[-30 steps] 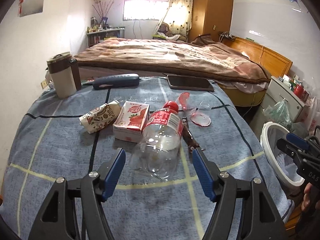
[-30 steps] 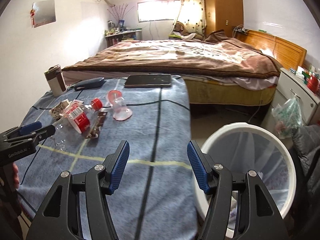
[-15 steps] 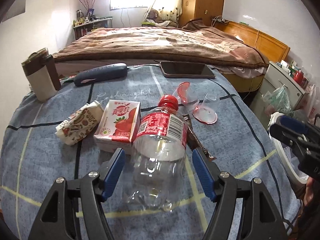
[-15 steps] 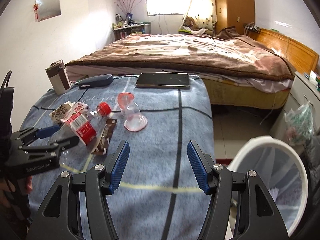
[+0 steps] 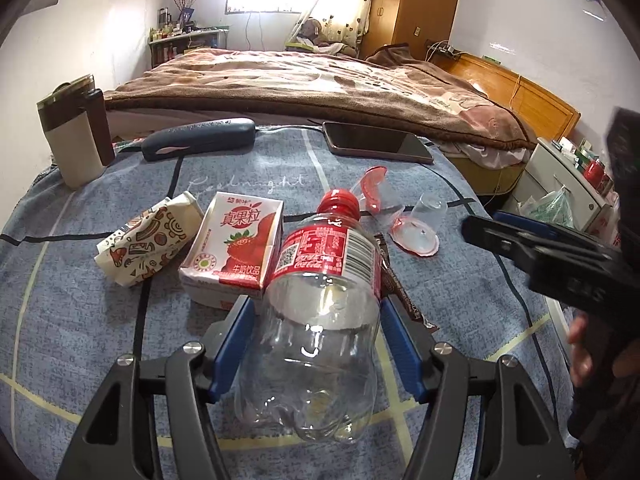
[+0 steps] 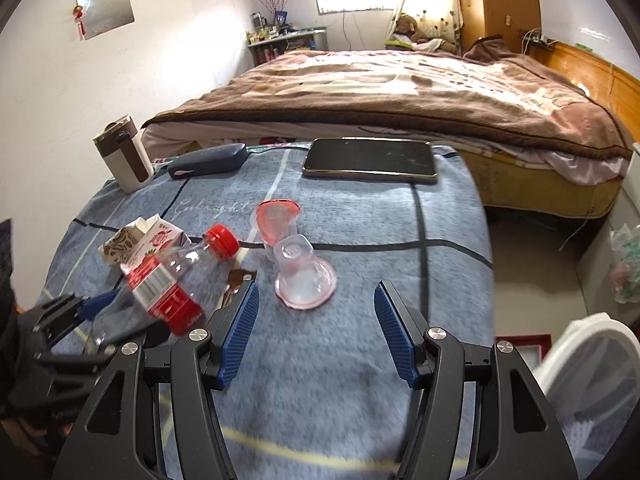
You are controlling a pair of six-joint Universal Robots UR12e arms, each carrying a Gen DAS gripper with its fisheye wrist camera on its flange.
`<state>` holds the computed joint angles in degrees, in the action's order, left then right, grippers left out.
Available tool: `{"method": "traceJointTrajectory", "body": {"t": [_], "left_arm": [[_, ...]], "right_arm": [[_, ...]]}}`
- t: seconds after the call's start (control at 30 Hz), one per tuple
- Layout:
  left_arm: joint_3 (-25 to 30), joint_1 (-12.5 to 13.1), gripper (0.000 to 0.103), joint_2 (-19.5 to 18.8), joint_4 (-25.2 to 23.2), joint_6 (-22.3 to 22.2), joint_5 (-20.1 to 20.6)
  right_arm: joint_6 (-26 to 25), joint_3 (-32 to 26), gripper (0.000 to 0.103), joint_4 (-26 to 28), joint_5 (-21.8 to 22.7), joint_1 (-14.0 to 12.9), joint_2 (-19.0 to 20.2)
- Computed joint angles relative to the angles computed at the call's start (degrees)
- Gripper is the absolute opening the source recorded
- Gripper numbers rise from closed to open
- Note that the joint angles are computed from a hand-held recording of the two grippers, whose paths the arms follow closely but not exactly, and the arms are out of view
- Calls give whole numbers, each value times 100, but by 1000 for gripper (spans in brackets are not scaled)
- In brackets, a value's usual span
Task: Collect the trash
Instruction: 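Grasp the clear plastic bottle with the left tool while the right tool grasps the clear cup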
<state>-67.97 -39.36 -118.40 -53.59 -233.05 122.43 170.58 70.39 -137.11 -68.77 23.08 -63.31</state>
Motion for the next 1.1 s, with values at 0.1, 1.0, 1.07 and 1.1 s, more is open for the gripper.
{"method": "traceJointTrajectory", "body": {"t": [0.1, 1.0, 1.07, 1.1], "left_arm": [[-58, -2, 67, 28, 112, -17, 25], [-6, 115, 68, -25, 294, 127, -220], [13, 110, 64, -45, 306, 106, -191], [37, 102, 63, -60, 282, 120, -165]], "right_arm": [[-85, -137, 62, 115, -162, 68, 92], [-363, -506, 34, 437, -207, 136, 387], [-337, -479, 34, 411, -162, 122, 371], [-336, -473, 33, 401, -157, 121, 369]]}}
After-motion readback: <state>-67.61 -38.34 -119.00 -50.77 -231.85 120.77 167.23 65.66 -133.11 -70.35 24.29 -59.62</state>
